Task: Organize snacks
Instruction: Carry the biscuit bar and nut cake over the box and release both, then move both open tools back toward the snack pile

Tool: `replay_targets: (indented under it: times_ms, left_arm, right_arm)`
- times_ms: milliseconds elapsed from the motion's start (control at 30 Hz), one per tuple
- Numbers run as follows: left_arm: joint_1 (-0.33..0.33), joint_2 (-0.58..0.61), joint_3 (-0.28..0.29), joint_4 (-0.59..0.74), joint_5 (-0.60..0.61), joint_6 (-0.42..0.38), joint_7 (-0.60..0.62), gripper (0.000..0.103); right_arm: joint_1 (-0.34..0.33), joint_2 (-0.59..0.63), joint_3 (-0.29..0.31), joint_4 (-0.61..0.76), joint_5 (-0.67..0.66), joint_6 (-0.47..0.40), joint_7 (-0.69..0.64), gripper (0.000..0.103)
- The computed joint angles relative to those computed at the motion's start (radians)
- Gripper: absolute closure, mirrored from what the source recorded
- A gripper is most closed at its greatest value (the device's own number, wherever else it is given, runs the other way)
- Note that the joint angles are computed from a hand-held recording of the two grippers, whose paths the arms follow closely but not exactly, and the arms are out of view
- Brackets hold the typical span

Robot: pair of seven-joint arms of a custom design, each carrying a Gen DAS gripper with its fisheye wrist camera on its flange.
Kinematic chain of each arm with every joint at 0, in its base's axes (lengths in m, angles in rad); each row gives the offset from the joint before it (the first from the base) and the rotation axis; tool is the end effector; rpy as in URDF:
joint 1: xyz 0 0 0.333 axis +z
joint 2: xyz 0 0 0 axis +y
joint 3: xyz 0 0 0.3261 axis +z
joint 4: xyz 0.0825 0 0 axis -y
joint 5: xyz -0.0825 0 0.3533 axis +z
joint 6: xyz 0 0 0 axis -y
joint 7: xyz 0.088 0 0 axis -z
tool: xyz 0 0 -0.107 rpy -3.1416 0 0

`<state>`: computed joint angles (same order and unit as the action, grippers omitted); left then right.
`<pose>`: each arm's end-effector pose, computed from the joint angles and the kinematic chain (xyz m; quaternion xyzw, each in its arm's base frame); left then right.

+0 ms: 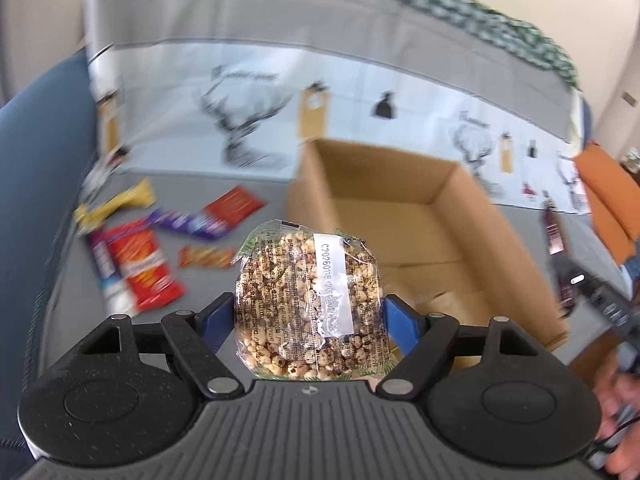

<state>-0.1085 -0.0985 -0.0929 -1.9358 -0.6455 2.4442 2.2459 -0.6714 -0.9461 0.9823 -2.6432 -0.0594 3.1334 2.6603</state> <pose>0.5344 -0.1123 0.6145 -0.4683 0.7943 -0.3724 0.1053 0.3470 0.2079 0.5342 -0.4150 0.6926 -0.4183 0.4162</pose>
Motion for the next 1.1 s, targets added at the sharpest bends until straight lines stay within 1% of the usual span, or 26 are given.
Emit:
replay_targets:
  times_ms: [167, 333, 467, 567, 700, 800, 833, 867, 900, 933, 1000, 1100]
  left_arm:
    - [-0.051, 0.001, -0.039, 0.030, -0.028, 0.008, -0.002, 0.020]
    - [-0.098, 0.001, -0.065, 0.054, -0.042, 0.008, -0.002, 0.020]
    - [-0.126, 0.018, -0.084, 0.077, -0.033, 0.016, -0.036, 0.020]
    - [-0.138, 0.029, -0.096, 0.087, -0.009, 0.032, -0.063, 0.020]
    - [-0.137, 0.050, -0.097, 0.113, -0.004, 0.017, -0.100, 0.020]
    - [-0.134, 0.063, -0.104, 0.130, 0.011, 0.023, -0.133, 0.020]
    - [-0.134, 0.065, -0.107, 0.133, 0.017, 0.034, -0.139, 0.019]
    - [-0.135, 0.064, -0.109, 0.133, 0.015, 0.048, -0.138, 0.015]
    - [-0.135, 0.061, -0.110, 0.130, 0.002, 0.061, -0.127, 0.007]
    - [-0.137, 0.059, -0.110, 0.127, -0.018, 0.073, -0.111, 0.002]
    - [-0.140, 0.042, -0.108, 0.101, -0.064, 0.108, -0.073, 0.001]
    - [-0.157, 0.000, -0.099, 0.020, -0.136, 0.213, 0.019, 0.001]
  right_arm:
    - [0.000, 0.015, -0.002, 0.012, -0.011, -0.014, -0.013, 0.062]
    - [0.002, 0.018, -0.006, 0.014, -0.018, -0.016, -0.015, 0.062]
    - [0.002, 0.018, -0.005, 0.015, -0.020, -0.017, -0.013, 0.062]
    - [0.000, 0.020, -0.005, 0.017, -0.024, -0.017, -0.017, 0.062]
    - [0.002, 0.020, -0.007, 0.013, -0.025, -0.012, -0.019, 0.062]
    - [0.000, 0.022, -0.007, 0.014, -0.024, -0.013, -0.021, 0.062]
    - [-0.001, 0.024, -0.006, 0.017, -0.026, -0.016, -0.023, 0.061]
    - [-0.001, 0.026, -0.005, 0.020, -0.029, -0.020, -0.027, 0.060]
    - [0.000, 0.031, -0.006, 0.024, -0.033, -0.025, -0.032, 0.058]
    - [0.000, 0.035, -0.006, 0.028, -0.036, -0.029, -0.037, 0.042]
    - [-0.009, 0.013, 0.002, 0.031, -0.039, -0.040, -0.029, 0.024]
    - [-0.011, 0.003, 0.005, 0.032, -0.044, -0.048, -0.026, 0.024]
